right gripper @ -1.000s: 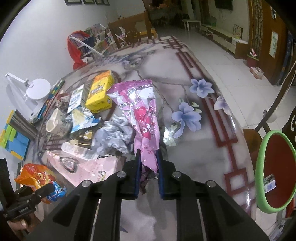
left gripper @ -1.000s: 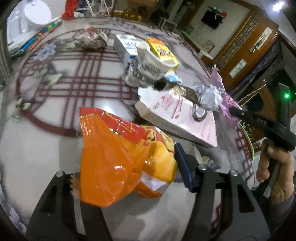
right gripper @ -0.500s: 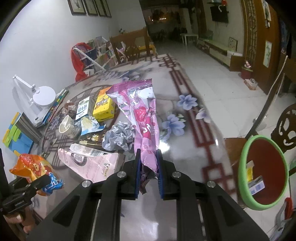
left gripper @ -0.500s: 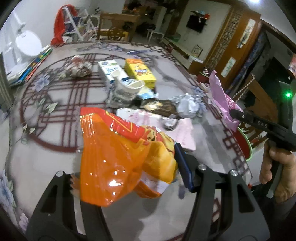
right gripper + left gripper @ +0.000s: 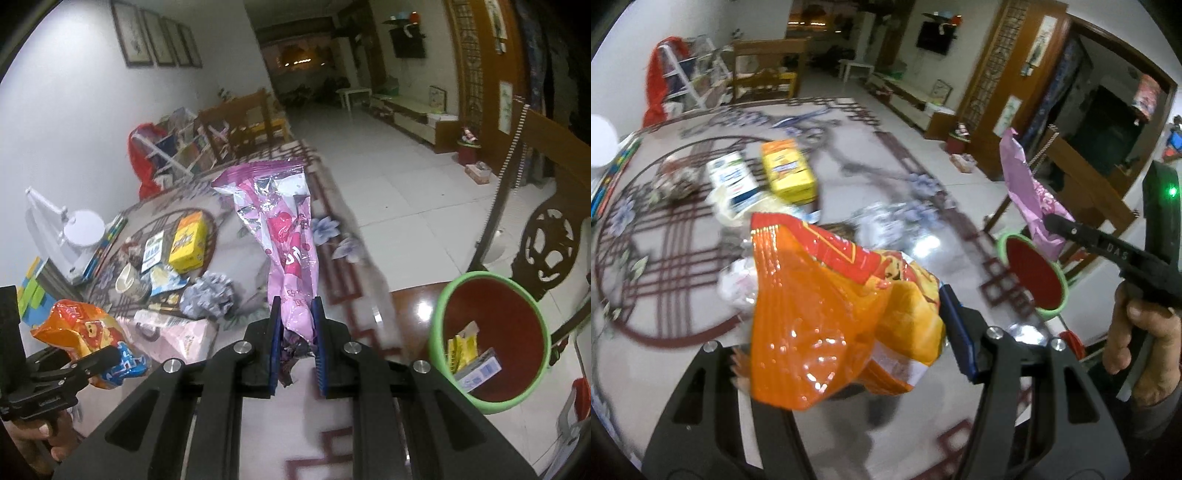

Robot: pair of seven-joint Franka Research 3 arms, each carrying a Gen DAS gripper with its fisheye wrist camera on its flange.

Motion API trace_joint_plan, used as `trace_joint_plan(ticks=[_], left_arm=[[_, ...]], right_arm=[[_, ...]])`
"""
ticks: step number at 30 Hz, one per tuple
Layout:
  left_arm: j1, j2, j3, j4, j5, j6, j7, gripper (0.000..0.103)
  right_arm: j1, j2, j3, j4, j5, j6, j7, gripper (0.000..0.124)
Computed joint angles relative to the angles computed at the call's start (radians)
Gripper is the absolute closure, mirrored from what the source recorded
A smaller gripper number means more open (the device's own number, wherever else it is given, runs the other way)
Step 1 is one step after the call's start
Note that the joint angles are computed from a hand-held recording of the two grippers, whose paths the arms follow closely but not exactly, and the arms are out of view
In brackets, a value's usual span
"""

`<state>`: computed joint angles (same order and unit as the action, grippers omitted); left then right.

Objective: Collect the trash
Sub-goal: 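Carry both items over the red bin and open both tools to drop them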

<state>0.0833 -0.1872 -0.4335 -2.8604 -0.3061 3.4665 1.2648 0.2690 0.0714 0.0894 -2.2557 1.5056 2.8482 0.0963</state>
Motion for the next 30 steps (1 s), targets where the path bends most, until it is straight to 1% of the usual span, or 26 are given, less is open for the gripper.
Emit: trace_joint_plan(ticks=[1,4,7,8,10,12,15,16,18,21,23,24,25,27,30], left_arm=[[-0.015,0.015,0.016,0.020,0.024,0.001,-0.007,0.045],[-0.034,0.058,0.014,0.081,0.025,0.002,0.026,0.045],[-0.082,0.108,0.042,0.152,0.040,-0.007,0.052,0.045],[-0.100,0.119,0.060,0.166,0.058,-0.008,0.047,0.045],[-0.143,0.152,0.110,0.208,0.154,-0.010,-0.005,0.045],[-0.176,0.188,0.124,0.259,0.159,-0.022,0.018,0.045],[-0.195,0.232,0.152,0.319,0.270,-0.037,-0.053,0.045],[-0.210,0.254,0.160,0.350,0.279,-0.046,-0.053,0.045],[-0.218,0.285,0.164,0.396,0.330,-0.059,-0.086,0.045],[-0.211,0.340,0.156,0.471,0.418,-0.080,-0.139,0.045],[-0.181,0.383,0.125,0.531,0.489,-0.100,-0.173,0.045],[-0.186,0.405,0.125,0.562,0.509,-0.113,-0.179,0.045],[-0.174,0.422,0.112,0.584,0.532,-0.124,-0.189,0.045],[-0.118,0.465,0.053,0.631,0.586,-0.147,-0.209,0.045],[-0.054,0.536,-0.021,0.704,0.637,-0.182,-0.216,0.045]], right_arm=[[-0.006,-0.004,-0.005,0.000,0.004,-0.003,-0.002,0.110],[-0.028,-0.014,-0.023,0.002,0.018,-0.005,-0.007,0.110],[-0.048,-0.015,-0.038,0.011,0.023,-0.001,-0.007,0.110],[-0.055,-0.014,-0.042,0.014,0.023,-0.001,-0.004,0.110],[-0.073,-0.011,-0.054,0.022,0.020,-0.002,0.005,0.110],[-0.088,-0.003,-0.060,0.030,0.016,0.003,0.010,0.110],[-0.115,0.008,-0.071,0.042,-0.003,0.004,0.036,0.110],[-0.124,0.011,-0.074,0.045,-0.009,0.001,0.043,0.110],[-0.142,0.020,-0.080,0.053,-0.019,-0.005,0.062,0.110],[-0.166,0.030,-0.085,0.066,-0.028,-0.012,0.084,0.110],[-0.180,0.036,-0.089,0.076,-0.040,-0.010,0.098,0.110],[-0.188,0.042,-0.091,0.082,-0.052,-0.009,0.110,0.110],[-0.195,0.049,-0.093,0.088,-0.066,-0.007,0.122,0.110],[-0.210,0.064,-0.096,0.100,-0.096,-0.004,0.145,0.110],[-0.236,0.096,-0.100,0.127,-0.155,-0.006,0.198,0.110]])
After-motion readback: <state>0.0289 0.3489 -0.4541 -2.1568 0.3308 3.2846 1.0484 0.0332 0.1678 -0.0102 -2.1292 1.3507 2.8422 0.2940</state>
